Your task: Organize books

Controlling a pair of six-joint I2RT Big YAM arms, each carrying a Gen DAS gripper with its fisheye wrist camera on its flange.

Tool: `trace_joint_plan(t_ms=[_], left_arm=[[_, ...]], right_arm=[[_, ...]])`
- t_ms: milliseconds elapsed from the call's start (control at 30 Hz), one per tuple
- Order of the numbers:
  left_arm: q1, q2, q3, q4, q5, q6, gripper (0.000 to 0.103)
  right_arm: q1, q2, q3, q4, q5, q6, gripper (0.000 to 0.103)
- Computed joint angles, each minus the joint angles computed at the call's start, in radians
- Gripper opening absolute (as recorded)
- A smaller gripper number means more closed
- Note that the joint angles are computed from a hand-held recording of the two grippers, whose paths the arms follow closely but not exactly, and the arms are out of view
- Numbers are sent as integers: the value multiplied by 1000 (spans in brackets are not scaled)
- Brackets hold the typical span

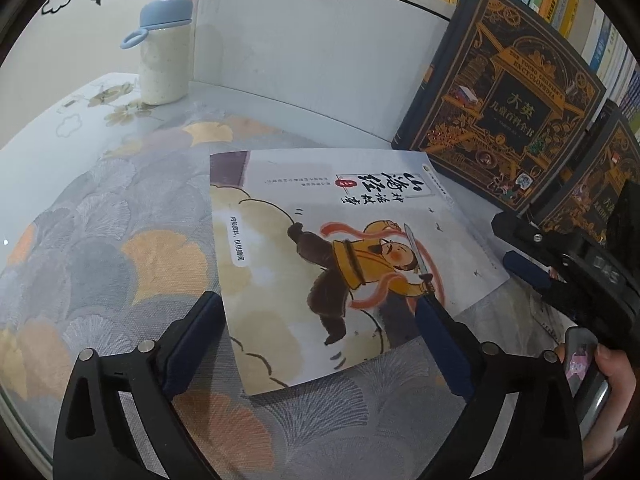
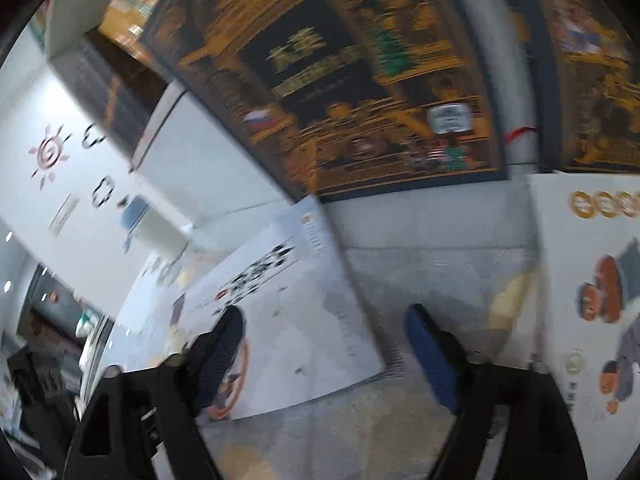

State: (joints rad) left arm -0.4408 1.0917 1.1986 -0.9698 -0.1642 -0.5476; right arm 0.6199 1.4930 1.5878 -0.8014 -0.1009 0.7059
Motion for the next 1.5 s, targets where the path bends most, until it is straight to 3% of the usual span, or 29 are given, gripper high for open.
trace_joint_plan(t_ms=[33,100,267,1500], left_arm=[[1,-3,-2,0,1,0,96],[5,-8,-5,6,3,-9,97],[13,-15,-14,22,19,-11,97],[-6,-11,-11,12,-28,-26,98]], right_arm=[[-1,-1,-1,8,-52,-31,92],[13,27,42,-36,-73,-93,99],[8,25,34,-13,-107,-86,102],[11,41,49,-27,-113,-107,102]])
